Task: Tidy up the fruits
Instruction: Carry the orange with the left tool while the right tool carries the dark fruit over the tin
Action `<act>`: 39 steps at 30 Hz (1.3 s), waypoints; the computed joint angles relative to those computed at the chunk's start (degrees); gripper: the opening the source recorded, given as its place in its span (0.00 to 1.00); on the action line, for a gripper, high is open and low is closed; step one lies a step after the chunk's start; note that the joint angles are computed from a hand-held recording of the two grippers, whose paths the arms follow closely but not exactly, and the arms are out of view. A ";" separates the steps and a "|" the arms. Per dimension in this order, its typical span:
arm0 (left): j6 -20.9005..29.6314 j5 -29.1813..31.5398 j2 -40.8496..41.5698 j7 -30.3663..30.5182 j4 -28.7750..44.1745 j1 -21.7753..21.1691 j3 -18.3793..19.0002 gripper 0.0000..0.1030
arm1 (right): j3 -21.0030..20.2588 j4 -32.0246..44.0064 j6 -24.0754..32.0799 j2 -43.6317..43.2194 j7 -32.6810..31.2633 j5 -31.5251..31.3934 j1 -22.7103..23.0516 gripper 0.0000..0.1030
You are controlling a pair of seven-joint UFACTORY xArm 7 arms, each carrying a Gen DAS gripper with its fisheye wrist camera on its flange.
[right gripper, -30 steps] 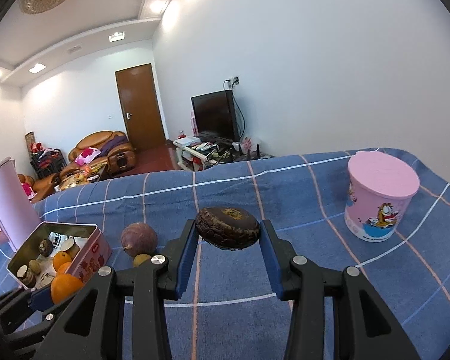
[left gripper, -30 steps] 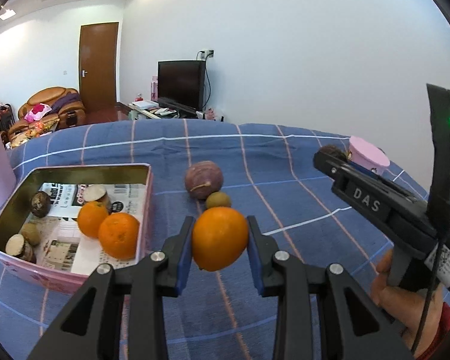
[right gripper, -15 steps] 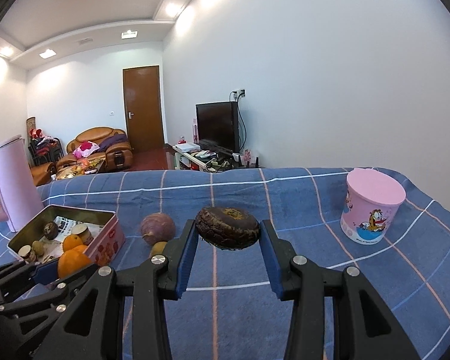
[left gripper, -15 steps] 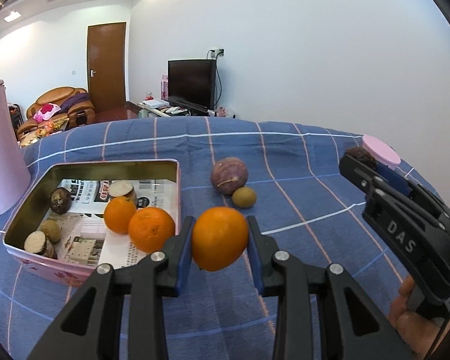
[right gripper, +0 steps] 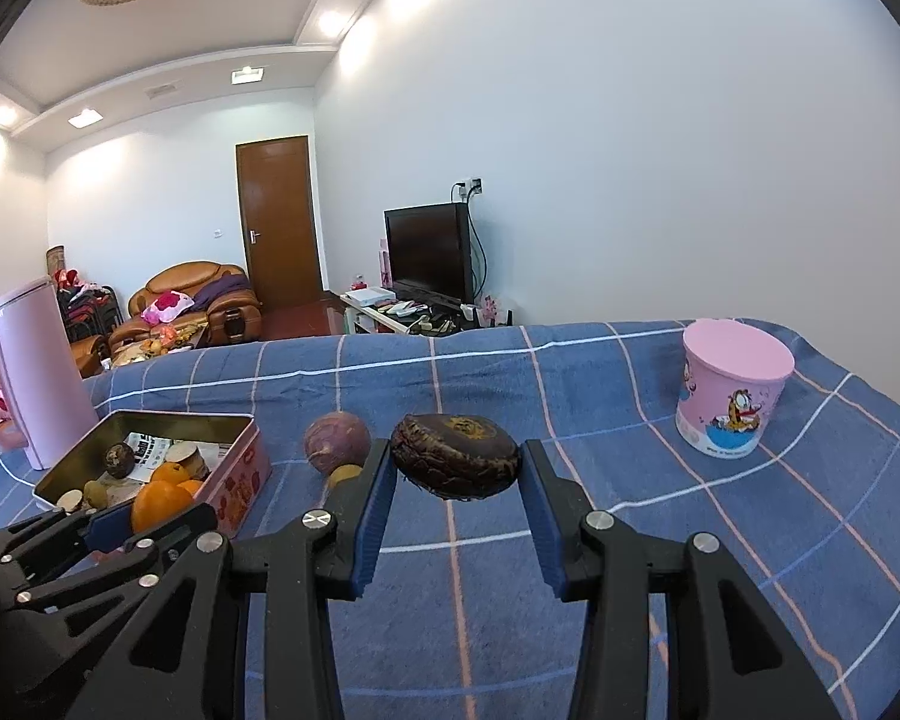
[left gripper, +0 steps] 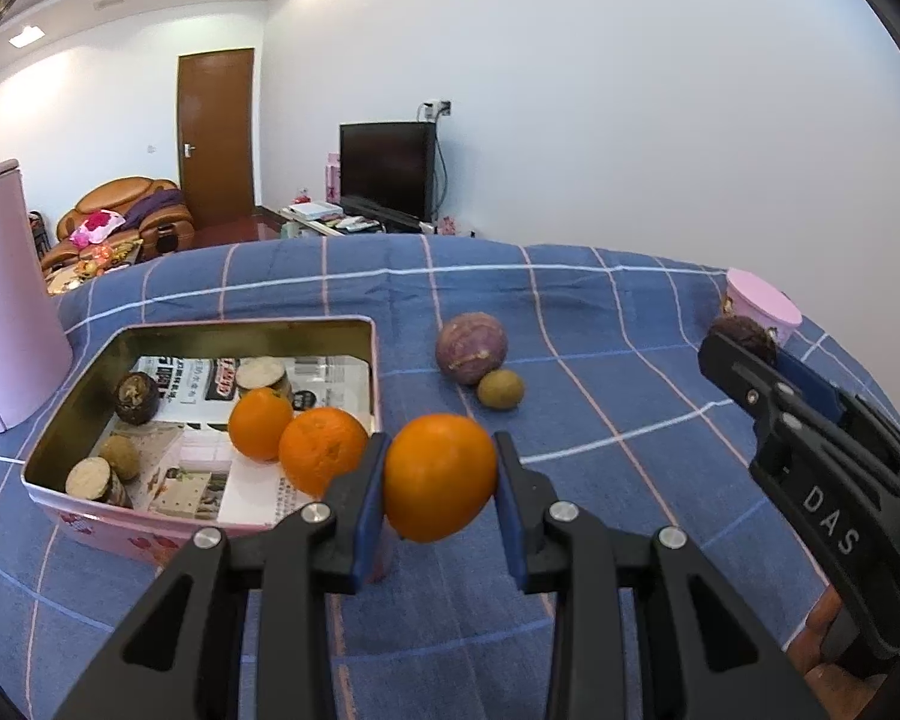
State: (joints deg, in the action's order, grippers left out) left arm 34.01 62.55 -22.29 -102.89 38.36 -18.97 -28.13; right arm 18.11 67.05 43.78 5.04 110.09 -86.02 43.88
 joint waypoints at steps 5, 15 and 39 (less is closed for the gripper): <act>-1.21 -1.01 -1.51 1.45 -1.38 -0.09 0.68 0.34 | 0.76 -0.21 0.91 -0.19 0.76 1.27 0.82 0.43; -0.57 -5.15 -7.12 5.13 -5.43 2.75 -0.09 0.34 | 1.08 3.18 2.86 2.67 -0.93 2.02 4.04 0.43; -4.51 -18.63 -20.99 17.93 -16.02 15.58 -0.17 0.34 | -7.95 24.97 -3.84 20.25 -9.57 3.71 15.57 0.43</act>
